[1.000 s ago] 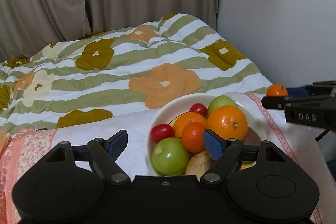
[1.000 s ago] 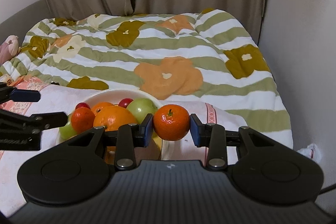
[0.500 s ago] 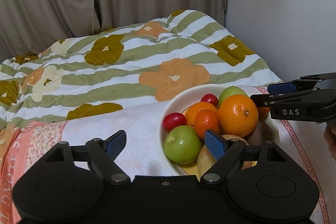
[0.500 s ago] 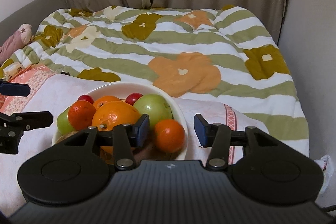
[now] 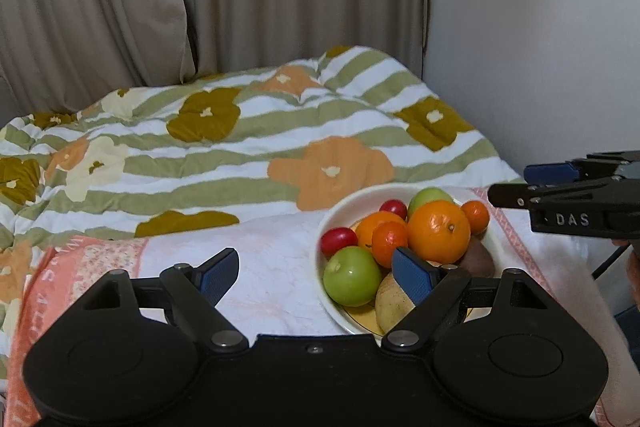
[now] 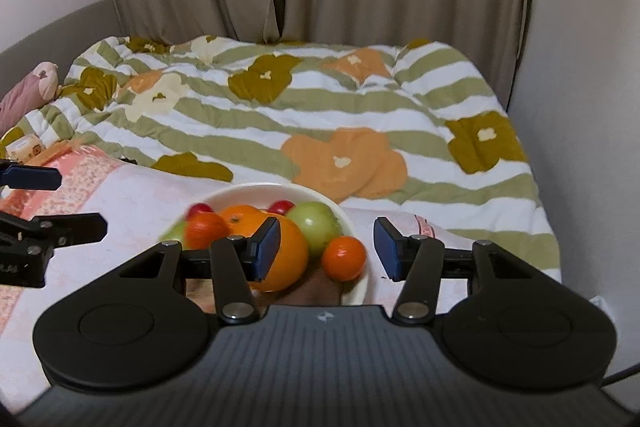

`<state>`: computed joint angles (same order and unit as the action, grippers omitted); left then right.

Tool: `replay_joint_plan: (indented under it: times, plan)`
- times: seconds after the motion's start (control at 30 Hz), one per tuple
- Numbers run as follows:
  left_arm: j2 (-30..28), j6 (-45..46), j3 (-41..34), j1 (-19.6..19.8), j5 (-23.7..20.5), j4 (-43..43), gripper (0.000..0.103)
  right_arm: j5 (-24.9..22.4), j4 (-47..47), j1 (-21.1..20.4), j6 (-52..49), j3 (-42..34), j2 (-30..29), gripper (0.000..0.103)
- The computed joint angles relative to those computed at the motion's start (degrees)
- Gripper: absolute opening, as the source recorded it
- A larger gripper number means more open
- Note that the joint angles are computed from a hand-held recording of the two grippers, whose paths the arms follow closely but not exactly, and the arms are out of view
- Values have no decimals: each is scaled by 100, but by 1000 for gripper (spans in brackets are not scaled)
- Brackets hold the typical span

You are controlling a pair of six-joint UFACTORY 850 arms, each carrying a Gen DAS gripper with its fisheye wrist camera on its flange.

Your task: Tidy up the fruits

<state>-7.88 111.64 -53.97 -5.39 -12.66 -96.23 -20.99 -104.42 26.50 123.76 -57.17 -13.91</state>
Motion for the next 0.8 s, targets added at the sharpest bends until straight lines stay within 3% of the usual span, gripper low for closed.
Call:
replay_joint_plan:
  times: [0.2, 0.47, 0.63, 0.67, 0.7, 0.73, 0.8]
  plan:
    - [733, -232, 384, 398, -460, 304, 87, -766, 1621, 757, -1138, 34, 556, 67]
    - [1644, -997, 772, 1121, -1157, 1220, 87, -2032, 2916, 1864, -1861, -237, 959, 69]
    - [2077, -1220, 919, 1524, -1387, 1633, 87, -2685, 3382, 2448, -1966, -467, 997, 79]
    - [2141, -1254, 945, 1605, -1424, 1690, 87, -2784, 3484, 2548, -1968, -515, 988, 82]
    - [2197, -1320, 966, 1679, -1461, 1770, 88, -2868, 3528, 2615, -1944, -537, 985, 92]
    - [2259, -1363, 997, 1765, -1506, 1833, 90, -3028, 3543, 2721, -1870, -569, 962, 101]
    - [2326, -1393, 1044, 1905, -1543, 1944, 100, -3290, 3437, 2933, -1712, -574, 935, 103]
